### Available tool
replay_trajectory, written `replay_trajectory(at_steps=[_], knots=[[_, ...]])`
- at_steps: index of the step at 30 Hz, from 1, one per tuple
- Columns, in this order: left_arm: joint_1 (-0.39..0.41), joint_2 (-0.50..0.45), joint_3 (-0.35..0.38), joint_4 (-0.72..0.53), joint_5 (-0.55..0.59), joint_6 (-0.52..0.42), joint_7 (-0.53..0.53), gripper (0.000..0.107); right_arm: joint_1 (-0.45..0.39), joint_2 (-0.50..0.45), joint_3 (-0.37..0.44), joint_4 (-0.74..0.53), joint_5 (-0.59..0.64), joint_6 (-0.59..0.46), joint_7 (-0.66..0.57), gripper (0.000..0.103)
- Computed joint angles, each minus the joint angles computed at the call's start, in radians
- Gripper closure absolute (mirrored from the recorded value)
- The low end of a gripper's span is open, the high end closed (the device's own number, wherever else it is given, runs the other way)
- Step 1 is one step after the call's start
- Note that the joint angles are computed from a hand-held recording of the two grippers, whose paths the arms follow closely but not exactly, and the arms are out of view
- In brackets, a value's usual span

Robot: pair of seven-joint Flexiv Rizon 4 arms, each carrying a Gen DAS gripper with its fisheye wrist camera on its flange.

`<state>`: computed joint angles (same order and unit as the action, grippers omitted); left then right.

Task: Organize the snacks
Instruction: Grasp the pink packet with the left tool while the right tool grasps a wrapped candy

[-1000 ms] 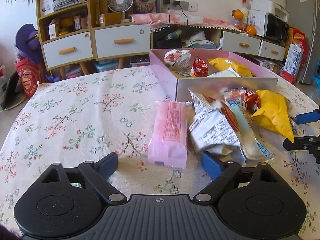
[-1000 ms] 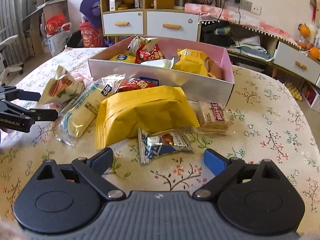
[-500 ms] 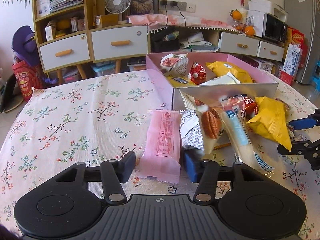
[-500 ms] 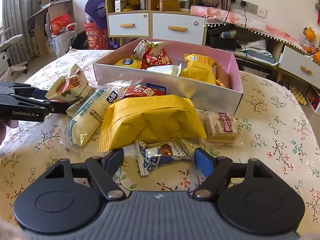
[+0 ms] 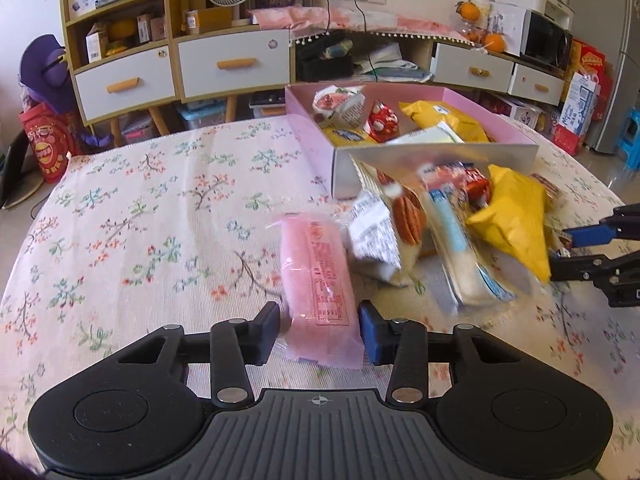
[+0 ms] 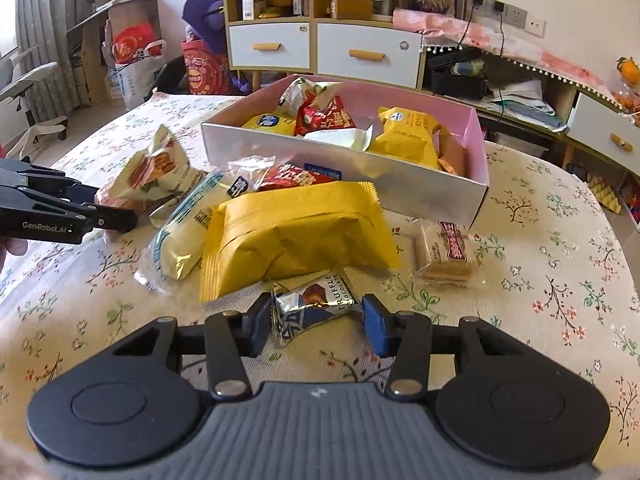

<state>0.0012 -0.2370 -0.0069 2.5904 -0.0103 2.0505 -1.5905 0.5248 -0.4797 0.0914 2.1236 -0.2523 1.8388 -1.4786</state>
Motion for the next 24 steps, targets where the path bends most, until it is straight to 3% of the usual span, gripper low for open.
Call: replay_trajectory(at_steps=[12,13,15,17,21,24], knots=[[0.029,0.083,-0.029,0.055,0.076,-0.055,-0.039,0.070,-0.037,0.020,0.046,0.026,-0.024,-0.003,-0.018,0.059],[0.029,0.081,-0.029,0.055,0.076,-0.052,-0.043,0.068,-0.035,0.020,0.046,0.027,-0.025,-0.002,-0.019,0.059],[0.074,0.082,-0.055,0.047,0.131,-0.054,-0.082,0.054,-0.034,0.020,0.048,0.028,-0.028,0.001,-0.021,0.059],[0.025,0.066,-0.024,0.048,0.084,-0.012,-0.063,0.037,-0.042,0.018,0.056,0.025,-0.034,-0.004,-0.021,0.059],[-0.052,0.046,0.011,0.032,-0.005,0.016,-0.026,0.032,-0.041,0.019,0.058,0.023,-0.039,-0.006,-0.020,0.059],[-0.110,0.032,0.031,0.014,-0.097,-0.016,0.004,0.034,-0.052,0.019,0.068,0.025,-0.043,-0.003,-0.019,0.059]])
